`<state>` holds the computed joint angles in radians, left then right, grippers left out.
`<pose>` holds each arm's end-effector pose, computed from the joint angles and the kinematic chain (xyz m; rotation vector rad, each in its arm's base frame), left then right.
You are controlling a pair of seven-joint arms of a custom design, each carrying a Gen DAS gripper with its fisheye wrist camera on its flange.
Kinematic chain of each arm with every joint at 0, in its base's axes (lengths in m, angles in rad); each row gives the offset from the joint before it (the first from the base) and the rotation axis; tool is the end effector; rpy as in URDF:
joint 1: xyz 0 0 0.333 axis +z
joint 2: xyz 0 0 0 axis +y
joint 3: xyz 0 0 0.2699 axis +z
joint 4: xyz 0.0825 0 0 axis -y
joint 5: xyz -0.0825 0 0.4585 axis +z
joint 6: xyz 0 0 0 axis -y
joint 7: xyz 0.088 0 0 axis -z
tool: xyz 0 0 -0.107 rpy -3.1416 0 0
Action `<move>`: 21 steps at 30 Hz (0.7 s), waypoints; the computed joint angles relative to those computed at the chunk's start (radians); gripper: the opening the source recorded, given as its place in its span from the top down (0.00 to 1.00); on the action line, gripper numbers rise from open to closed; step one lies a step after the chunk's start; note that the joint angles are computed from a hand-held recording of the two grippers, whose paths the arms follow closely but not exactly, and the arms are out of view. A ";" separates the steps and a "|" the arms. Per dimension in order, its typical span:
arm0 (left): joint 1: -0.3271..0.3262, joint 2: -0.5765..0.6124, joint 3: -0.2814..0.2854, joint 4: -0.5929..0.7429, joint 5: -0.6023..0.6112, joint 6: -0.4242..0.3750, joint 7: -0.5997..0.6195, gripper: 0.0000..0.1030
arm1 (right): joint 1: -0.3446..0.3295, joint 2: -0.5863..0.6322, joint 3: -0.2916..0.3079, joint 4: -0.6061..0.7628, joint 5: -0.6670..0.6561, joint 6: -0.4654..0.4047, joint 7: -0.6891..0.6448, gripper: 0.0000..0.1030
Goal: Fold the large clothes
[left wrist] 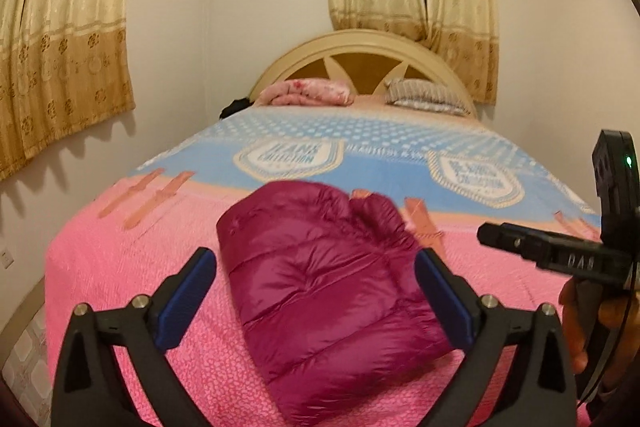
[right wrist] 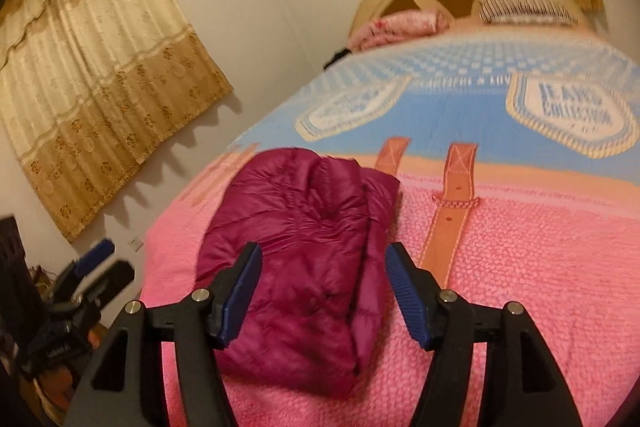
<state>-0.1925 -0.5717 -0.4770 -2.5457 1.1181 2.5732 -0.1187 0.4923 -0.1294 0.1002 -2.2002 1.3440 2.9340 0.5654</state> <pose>0.4008 -0.3214 0.4199 -1.6390 1.3932 -0.8750 0.5353 0.2858 0.4180 -1.7502 1.1872 -0.1851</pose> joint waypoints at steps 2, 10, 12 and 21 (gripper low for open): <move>-0.001 -0.010 -0.006 0.000 0.006 -0.004 -0.011 0.01 | 0.015 -0.045 0.005 -0.033 0.041 0.035 -0.055 0.36; -0.002 -0.043 -0.023 -0.010 0.025 -0.016 -0.059 0.01 | 0.071 -0.106 -0.002 -0.061 0.205 0.121 -0.234 0.35; -0.001 -0.049 -0.024 -0.014 0.031 -0.015 -0.071 0.00 | 0.069 -0.111 0.004 -0.068 0.191 0.130 -0.218 0.35; -0.009 -0.052 -0.030 -0.013 0.039 -0.018 -0.073 0.00 | 0.080 -0.148 -0.007 -0.090 0.248 0.153 -0.244 0.34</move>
